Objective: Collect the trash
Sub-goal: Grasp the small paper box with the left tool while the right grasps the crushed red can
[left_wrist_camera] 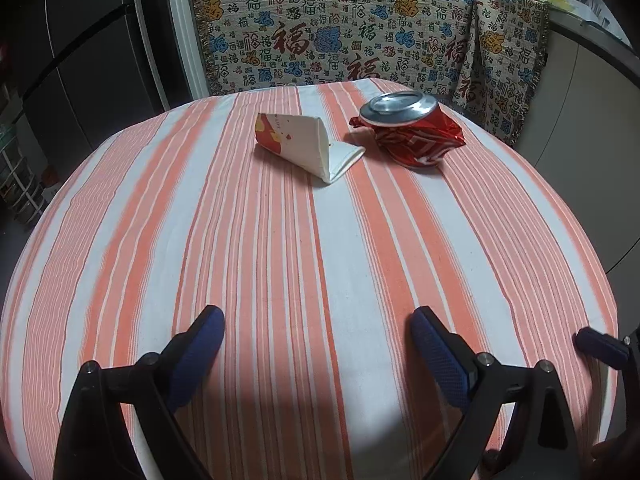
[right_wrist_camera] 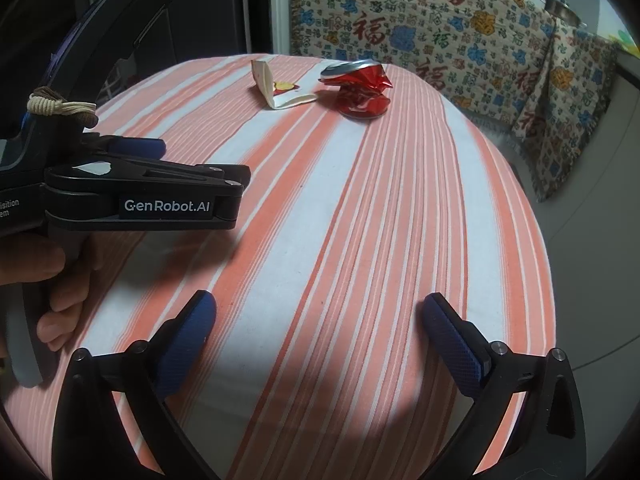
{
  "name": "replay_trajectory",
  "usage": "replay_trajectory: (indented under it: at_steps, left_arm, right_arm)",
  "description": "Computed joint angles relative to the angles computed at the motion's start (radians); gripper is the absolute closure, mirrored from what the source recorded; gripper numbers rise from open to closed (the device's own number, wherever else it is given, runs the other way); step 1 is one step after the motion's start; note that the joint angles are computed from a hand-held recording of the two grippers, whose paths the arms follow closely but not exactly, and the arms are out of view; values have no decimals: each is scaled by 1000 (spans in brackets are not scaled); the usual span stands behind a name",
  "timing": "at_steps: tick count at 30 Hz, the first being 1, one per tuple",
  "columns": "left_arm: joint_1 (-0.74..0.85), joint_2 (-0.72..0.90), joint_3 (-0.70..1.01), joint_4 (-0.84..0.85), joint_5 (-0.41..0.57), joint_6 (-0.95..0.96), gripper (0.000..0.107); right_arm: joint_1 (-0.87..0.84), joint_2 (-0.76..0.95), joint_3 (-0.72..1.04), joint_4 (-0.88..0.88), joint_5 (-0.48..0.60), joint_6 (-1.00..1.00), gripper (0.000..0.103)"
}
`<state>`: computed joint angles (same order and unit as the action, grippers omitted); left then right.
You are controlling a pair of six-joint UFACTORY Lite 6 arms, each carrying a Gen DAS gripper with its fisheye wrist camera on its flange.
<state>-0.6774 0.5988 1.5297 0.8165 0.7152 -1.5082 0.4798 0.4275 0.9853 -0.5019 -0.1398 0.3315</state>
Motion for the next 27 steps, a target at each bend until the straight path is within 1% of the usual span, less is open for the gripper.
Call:
replay_trajectory:
  at_steps: [2, 4, 5, 8, 10, 13, 14, 15, 16, 17, 18, 20, 22, 25, 27]
  left_arm:
    - [32, -18, -13, 45, -32, -39, 10]
    - [81, -44, -33, 127, -88, -121, 10]
    - [107, -40, -25, 139, -114, -135, 11]
    - [184, 25, 57, 82, -189, -81, 11]
    - [206, 101, 157, 52, -172, -44, 12]
    - [215, 208, 309, 24, -92, -23, 12]
    - [220, 238, 352, 2, -68, -2, 17]
    - [222, 273, 408, -19, -31, 16, 33]
    - [225, 282, 421, -16, -12, 15, 43]
    - [226, 285, 427, -11, -5, 14, 66]
    - [231, 271, 405, -9, -28, 17, 89]
    - [224, 224, 340, 24, -46, 10, 91]
    - [208, 133, 218, 93, -68, -21, 93]
    - [188, -69, -40, 150, -117, -18, 94]
    - [188, -202, -205, 141, -170, 18, 94]
  right_arm:
    - [-1, -1, -2, -5, -1, 4, 1]
    - [-1, -3, -3, -8, -1, 6, 1]
    - [-1, -3, -3, -8, -1, 6, 1]
    - [-1, -1, 1, -8, 0, 6, 1]
    - [-2, 1, 2, -16, 0, 13, 1]
    - [-2, 2, 3, -17, 0, 16, 1]
    - [-1, 5, 6, -20, 0, 19, 0]
    - [-1, 7, 9, -29, 1, 28, 0]
    - [-1, 6, 9, -29, 1, 28, 0]
    - [-1, 6, 9, -29, 1, 28, 0]
    - [-1, 8, 11, -38, 1, 37, 0]
    - [-2, 12, 14, -48, 1, 47, 0]
    - [-2, 12, 15, -47, 2, 47, 0]
    - [-1, 12, 15, -47, 1, 46, 0]
    - [-1, 15, 18, -44, 2, 45, 0]
